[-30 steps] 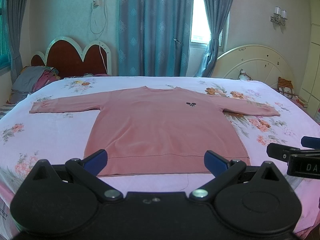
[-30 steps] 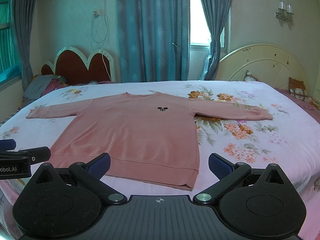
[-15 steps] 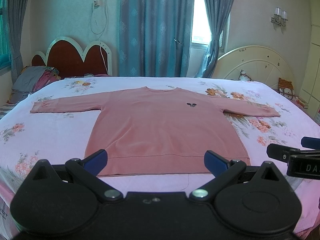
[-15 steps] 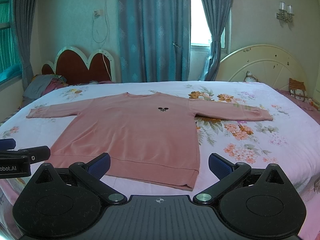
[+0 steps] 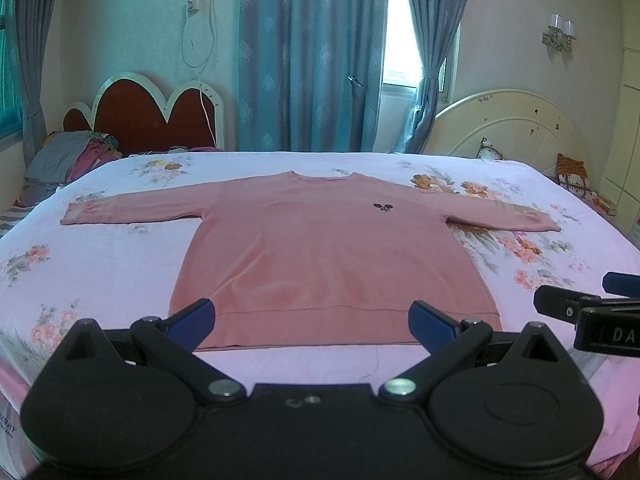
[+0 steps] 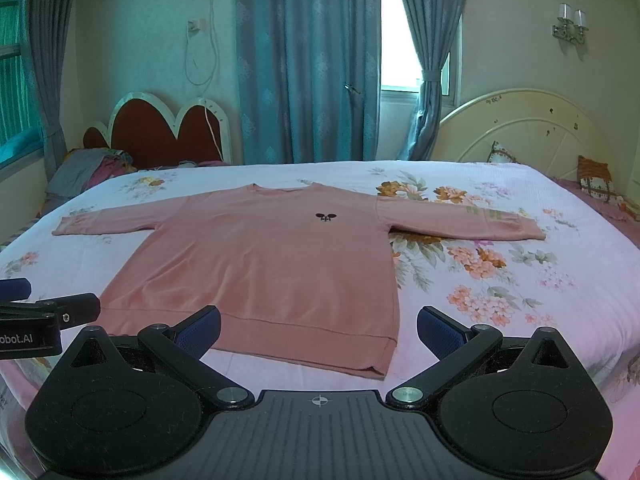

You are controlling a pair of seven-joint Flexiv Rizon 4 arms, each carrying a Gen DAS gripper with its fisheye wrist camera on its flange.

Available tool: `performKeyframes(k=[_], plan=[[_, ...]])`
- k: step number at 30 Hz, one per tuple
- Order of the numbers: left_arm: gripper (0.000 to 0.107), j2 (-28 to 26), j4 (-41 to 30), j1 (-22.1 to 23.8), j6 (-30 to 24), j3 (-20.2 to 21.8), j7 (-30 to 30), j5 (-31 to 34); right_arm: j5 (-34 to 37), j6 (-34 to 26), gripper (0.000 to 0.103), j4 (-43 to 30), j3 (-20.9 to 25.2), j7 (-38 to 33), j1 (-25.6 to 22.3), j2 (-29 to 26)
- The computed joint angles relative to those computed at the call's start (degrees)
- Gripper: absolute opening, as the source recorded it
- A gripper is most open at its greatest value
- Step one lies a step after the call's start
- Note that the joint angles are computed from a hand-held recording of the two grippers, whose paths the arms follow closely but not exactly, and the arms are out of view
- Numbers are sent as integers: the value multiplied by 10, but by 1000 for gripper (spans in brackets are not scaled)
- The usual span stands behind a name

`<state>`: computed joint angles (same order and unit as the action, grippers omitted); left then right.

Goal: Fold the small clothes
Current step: 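Move the right tool to the sweatshirt sleeve cuff and close on it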

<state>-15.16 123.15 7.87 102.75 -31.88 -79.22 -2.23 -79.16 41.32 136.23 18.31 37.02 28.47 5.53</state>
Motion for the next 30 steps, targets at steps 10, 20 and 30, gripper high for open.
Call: performKeyframes(k=[10,20,30], plan=[[103,-29,-26,-2,-3,1,-1,-6,-25,28,103,8,-20,24,-20,-9],[103,-125,-167,-122,-13,109,31,-21,-74,71,103,-18,-64,28,-73,-47],[103,-240,-342,-117,-93,59,140,-48,-91,79,103,-77,-102,18,-117,-102]])
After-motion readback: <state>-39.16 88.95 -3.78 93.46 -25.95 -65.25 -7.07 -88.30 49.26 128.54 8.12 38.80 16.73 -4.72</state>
